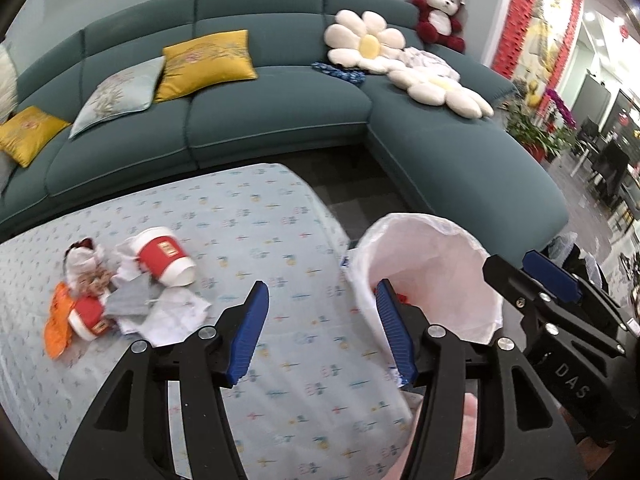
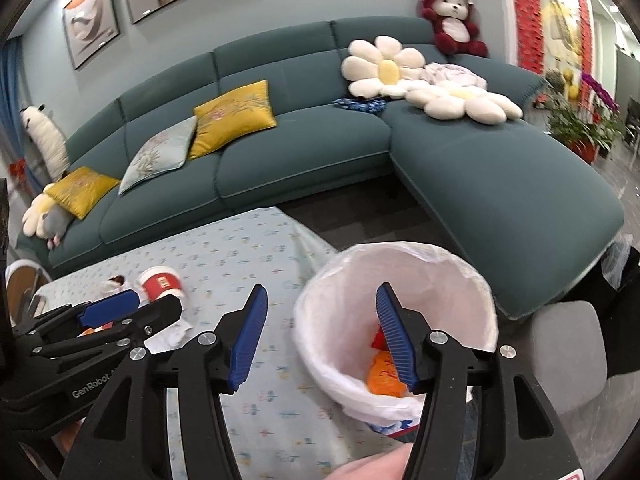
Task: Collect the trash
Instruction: 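Grasp the second orange bag with the left tool while the right tool grasps the grey cloth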
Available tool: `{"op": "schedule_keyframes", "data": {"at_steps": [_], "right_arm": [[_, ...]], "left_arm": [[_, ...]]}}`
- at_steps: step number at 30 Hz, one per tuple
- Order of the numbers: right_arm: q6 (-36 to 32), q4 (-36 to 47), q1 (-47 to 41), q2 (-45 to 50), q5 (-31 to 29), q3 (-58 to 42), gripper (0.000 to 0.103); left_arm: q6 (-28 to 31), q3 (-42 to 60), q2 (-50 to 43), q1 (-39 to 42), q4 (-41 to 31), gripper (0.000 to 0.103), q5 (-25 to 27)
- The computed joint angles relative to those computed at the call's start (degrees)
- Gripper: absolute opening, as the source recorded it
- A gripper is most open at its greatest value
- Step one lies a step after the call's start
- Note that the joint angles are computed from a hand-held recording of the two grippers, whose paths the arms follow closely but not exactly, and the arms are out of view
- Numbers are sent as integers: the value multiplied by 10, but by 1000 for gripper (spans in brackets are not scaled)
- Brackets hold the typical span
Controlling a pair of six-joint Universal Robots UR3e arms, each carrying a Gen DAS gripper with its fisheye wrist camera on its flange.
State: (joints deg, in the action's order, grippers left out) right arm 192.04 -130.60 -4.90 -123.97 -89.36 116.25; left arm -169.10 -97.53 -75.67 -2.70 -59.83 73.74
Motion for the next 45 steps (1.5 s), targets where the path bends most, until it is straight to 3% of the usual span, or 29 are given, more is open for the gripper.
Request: {"op": "schedule_keyframes", "data": {"at_steps": [5,11,24,26,35,45], "right_arm": [[38,-23,94,65,-51,-40,56],[73,-38,201,158,-111,-106,56],[113,-31,344,360,-163,-283,60],[114,-26,356,391,-165,-314,61],[130,-4,377,529,-137,-446,65],[143,51,380,707,-101,-637,65]], "left_arm": [[36,-33,56,84,-31,60,-35],[102,-60,110,194,-83,60,-80],[245,-81,143,441,-185,72,-150],[260,-86,138,472,-183,78,-154],[302,-104,60,558,-99,86,-135],[278,-64,-116,563,31,90,-84]]}}
